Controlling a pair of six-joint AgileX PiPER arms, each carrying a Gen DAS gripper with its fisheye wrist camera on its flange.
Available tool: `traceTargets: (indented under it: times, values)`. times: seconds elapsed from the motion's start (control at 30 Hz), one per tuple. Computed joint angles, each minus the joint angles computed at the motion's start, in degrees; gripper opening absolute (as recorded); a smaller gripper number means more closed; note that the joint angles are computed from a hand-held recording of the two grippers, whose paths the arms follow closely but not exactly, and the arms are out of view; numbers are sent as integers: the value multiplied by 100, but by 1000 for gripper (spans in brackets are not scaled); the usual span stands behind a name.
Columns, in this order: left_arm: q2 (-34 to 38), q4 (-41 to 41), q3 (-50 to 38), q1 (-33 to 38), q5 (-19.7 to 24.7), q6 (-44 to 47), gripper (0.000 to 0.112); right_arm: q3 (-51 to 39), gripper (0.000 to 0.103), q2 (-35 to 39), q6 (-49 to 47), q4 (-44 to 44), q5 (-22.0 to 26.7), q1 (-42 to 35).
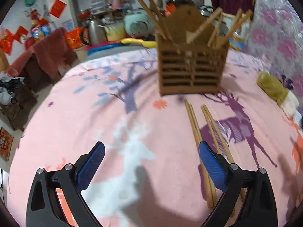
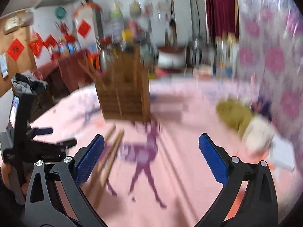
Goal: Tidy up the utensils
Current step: 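Move both open tools back over the remaining chopsticks on the cloth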
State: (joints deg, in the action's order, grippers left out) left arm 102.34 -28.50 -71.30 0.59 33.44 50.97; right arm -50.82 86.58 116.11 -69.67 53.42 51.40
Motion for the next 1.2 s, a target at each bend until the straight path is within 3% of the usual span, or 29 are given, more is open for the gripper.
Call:
traceTargets:
  times: [0.13,0.33,0.5,0.8,1.0,1.2]
  values:
    - [290,282,-172,-72,314,-152,97,91,97,-69,-249,525,-906,-557]
    - [714,454,-564,-80,974,-366,97,-8,97,14,-449,649,-664,-424]
    - [869,399,-733,-55,1230,-348,97,-45,97,11,-580,824,-732,-560]
    - [978,514,-834,-230,1037,-501,98,69,97,-75,-384,822,-828,-662]
    - [1288,593,-1327,-121,1213,-861,98,113,97,-124,-310,810,-842,-697]
    - [1133,703,-1031,-263,955,-700,98,133,97,-126,-269,775,-834,-699]
